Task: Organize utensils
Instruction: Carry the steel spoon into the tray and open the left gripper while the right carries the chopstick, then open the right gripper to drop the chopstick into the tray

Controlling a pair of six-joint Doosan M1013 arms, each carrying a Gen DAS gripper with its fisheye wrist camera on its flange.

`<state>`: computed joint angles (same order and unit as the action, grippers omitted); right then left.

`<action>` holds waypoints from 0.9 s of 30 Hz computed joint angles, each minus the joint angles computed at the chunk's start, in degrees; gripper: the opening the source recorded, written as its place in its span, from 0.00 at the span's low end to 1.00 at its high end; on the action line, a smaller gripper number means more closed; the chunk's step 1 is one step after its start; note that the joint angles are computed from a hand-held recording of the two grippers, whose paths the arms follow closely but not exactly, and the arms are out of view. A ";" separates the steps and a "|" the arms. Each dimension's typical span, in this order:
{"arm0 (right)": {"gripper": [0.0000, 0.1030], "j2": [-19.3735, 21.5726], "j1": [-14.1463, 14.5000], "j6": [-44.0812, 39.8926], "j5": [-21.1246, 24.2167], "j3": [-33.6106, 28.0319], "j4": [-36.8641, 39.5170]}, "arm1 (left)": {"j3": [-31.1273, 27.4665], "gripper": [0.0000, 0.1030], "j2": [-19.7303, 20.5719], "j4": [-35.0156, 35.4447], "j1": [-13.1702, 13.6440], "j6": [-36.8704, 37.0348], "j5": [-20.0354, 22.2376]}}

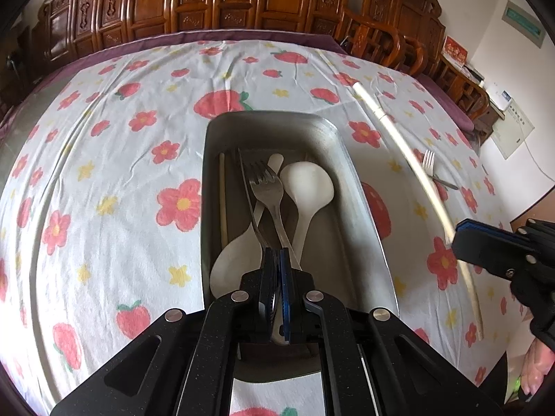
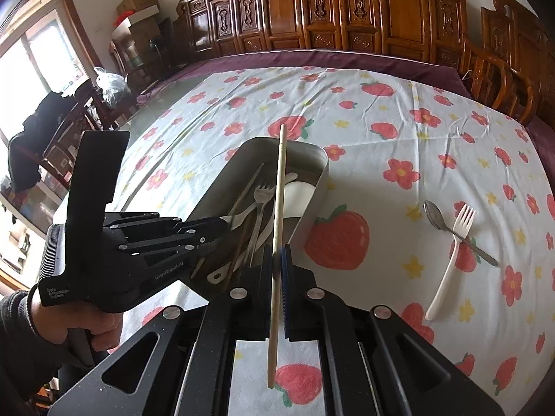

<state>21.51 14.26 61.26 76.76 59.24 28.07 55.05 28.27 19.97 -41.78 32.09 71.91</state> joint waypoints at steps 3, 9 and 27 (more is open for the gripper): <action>0.06 0.20 0.33 0.02 0.03 -0.18 0.10 | 0.13 0.02 -0.37 0.66 -0.04 -0.01 -0.28; 0.06 1.45 1.36 1.16 0.61 -1.64 1.04 | 1.50 0.03 -2.15 2.98 -0.37 -1.07 -0.44; 0.06 5.44 4.81 8.11 -0.41 -3.57 0.34 | 7.31 0.18 -7.36 7.21 -0.77 -3.74 1.06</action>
<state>26.95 19.06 69.37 76.35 55.66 28.41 62.36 20.91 27.18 -42.55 28.36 72.97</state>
